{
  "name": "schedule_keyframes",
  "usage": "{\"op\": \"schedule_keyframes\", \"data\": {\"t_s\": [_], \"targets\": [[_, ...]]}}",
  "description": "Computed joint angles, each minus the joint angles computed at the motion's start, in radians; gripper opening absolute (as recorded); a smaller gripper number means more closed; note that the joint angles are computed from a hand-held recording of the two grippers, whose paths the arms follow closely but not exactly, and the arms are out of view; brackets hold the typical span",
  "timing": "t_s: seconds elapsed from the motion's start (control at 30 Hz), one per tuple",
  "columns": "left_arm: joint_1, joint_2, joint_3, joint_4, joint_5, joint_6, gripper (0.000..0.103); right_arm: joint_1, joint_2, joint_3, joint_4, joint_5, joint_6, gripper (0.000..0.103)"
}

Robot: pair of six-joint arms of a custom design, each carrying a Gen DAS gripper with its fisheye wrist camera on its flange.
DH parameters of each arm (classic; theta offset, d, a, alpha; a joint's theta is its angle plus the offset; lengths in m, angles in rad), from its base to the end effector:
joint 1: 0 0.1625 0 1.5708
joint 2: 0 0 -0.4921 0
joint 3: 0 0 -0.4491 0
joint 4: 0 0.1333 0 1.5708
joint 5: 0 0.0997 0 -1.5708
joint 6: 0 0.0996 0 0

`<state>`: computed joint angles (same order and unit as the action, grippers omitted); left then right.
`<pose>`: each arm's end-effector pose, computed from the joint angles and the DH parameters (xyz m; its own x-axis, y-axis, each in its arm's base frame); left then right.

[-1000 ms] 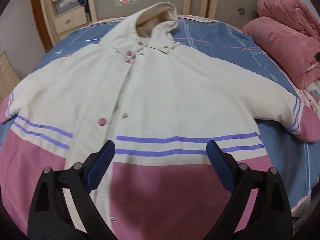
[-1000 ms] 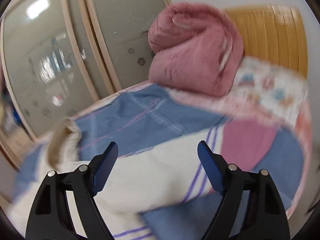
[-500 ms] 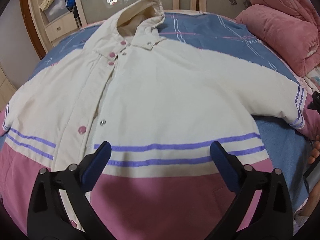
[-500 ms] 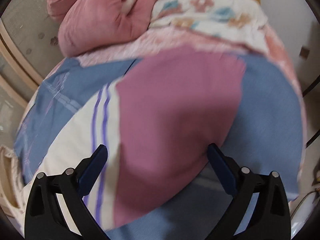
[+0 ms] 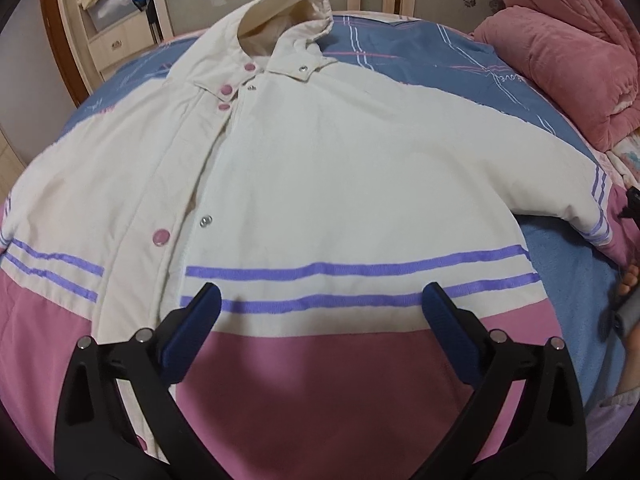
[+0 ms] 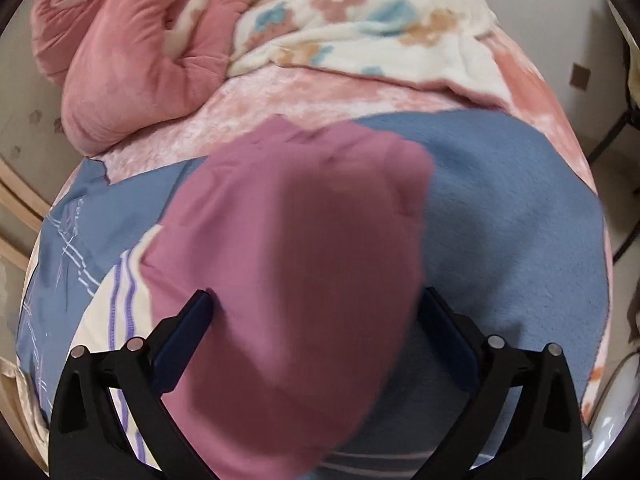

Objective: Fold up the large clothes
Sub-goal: 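Reach the right tool to the pink sleeve cuff and grasp it, then lift the pink sleeve with the right tool and carry it across the jacket front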

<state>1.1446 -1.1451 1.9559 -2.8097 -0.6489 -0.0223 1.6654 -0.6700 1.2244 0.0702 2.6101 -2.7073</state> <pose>-0.0661 -0.6600 0.2718 -0.6952 -0.0698 -0.7154 0.3607 0.8270 -0.4312 0.1181 -0.7424 0.1213 -0.5409 0.8331 0.1160 0.1900 0.2553 -0.9480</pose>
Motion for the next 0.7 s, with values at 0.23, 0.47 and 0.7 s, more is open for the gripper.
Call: {"op": "schedule_keyframes", "data": {"t_s": [0.23,0.47,0.7], "targets": [[0.001,0.010,0.006,-0.036,0.037,0.028,0.101,-0.001,-0.059,0.091,-0.132,-0.023,0.011,0.046],[0.007,0.016,0.005,-0.031,0.021,0.018,0.101,-0.001,-0.045,0.053,-0.078,-0.029,-0.024,0.058],[0.012,0.013,0.008,-0.042,0.023,0.021,0.101,0.002,-0.066,0.088,-0.138,-0.031,-0.057,0.042]]}}
